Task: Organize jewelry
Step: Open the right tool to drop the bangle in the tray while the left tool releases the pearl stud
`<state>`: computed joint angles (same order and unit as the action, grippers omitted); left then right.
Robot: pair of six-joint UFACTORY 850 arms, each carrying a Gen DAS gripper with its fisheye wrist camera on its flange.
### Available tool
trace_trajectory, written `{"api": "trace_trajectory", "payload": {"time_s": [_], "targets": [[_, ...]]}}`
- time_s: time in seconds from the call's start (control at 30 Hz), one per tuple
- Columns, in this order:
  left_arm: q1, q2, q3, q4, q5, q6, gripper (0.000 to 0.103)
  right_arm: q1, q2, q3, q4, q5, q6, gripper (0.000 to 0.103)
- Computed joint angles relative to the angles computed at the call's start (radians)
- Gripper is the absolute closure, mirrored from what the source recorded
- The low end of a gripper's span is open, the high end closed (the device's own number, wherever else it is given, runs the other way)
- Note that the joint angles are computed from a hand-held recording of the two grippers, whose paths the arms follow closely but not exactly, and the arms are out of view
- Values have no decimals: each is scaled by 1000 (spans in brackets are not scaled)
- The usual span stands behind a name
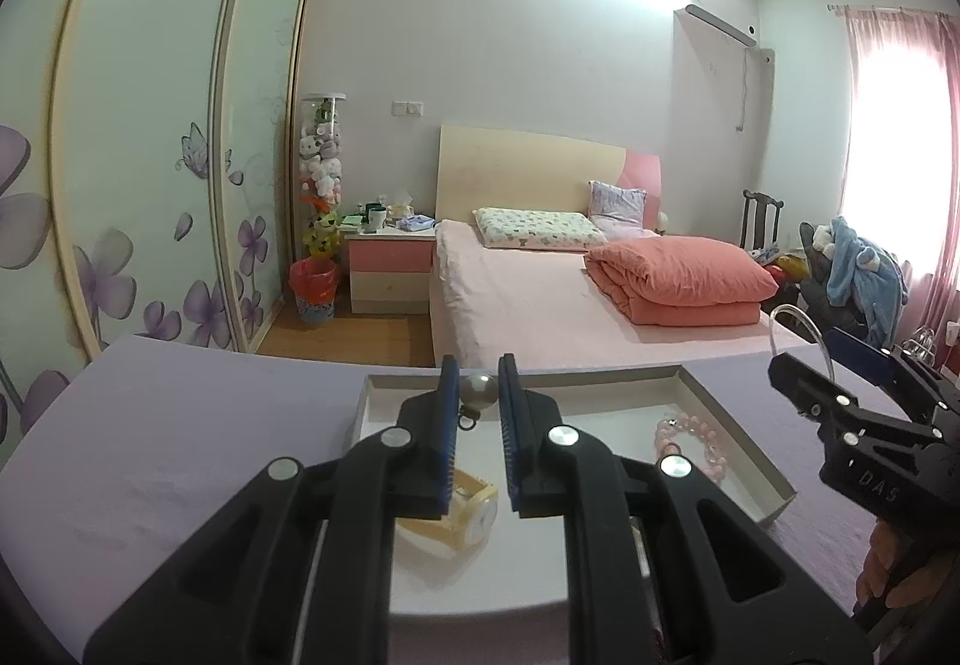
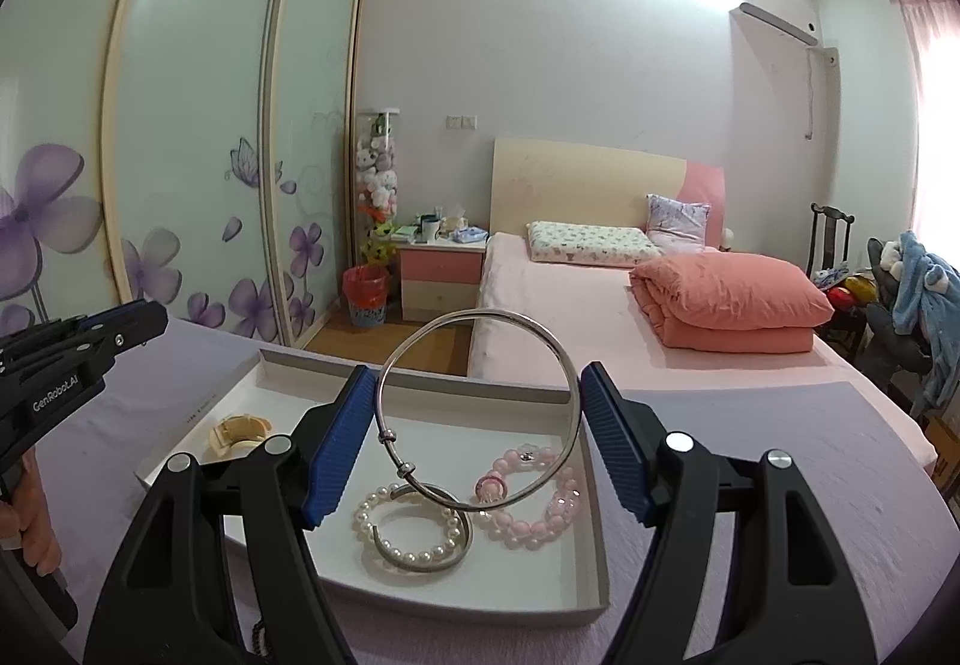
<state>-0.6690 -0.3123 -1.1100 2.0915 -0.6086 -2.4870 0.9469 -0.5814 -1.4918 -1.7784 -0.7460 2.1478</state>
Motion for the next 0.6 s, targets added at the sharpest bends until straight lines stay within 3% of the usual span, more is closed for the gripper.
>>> {"api": "trace_trajectory", "payload": {"time_s": [0.6], "targets": [[48, -138, -95, 61, 71, -54, 89, -38, -100, -91, 120, 116, -72, 33]]}}
